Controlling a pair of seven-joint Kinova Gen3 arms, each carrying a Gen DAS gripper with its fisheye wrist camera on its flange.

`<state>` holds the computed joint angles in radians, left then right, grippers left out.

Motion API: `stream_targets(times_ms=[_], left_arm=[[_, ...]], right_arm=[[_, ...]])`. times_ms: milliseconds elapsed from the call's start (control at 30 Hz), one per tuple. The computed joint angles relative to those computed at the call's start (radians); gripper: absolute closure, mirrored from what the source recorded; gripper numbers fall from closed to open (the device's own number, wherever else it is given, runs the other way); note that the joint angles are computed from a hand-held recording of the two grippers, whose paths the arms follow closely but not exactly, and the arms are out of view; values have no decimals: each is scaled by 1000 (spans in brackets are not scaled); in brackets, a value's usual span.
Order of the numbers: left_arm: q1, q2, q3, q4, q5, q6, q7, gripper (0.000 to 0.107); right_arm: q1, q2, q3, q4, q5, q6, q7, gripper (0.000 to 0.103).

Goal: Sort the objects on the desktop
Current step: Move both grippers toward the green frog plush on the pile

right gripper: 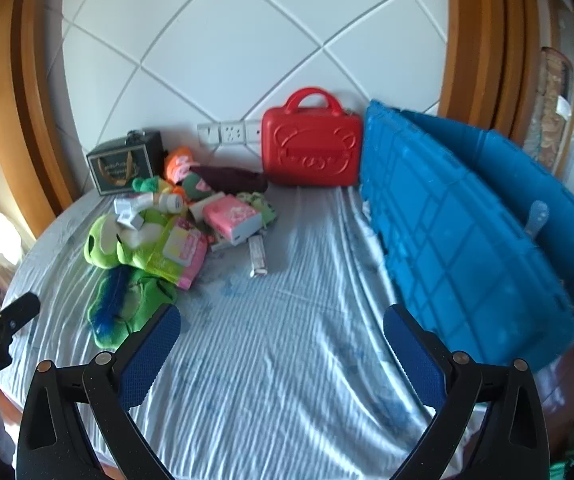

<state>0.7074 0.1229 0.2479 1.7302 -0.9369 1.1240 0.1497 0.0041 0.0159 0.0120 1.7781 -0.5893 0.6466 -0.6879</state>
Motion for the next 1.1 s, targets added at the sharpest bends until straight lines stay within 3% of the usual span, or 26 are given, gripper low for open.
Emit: stream_targets(times_ms=[167,333,533,667,800,1000,1100], left_arm=[[-60,43,-39,14,97,-7,-31,5],[-135,87,-96,23,199,-86,-79,5],[-202,183,-165,7,300,-153,-136,22],[-233,215,-199,-4,355,-180,-182,25],[-260,225,-228,-10,380,-208,-225,25],[-326,234,-270,-43,379,-233,-328,25],[-370,243,-287,-67,369,-259,-399,25]], right_arm=[[-9,127,-38,-92,31,34,-17,0],[-24,300,-89,-251,128,103,-80,0],[-86,513,-103,-469,287,205,-200,0],[-130,607,-98,-584,372,268,-282,0],[-159,670,-107,-677,418,309,-330,0],[-180,701,-145,-748,400,347,-365,0],[-203,723,-163,-797,383,384,-376,7]])
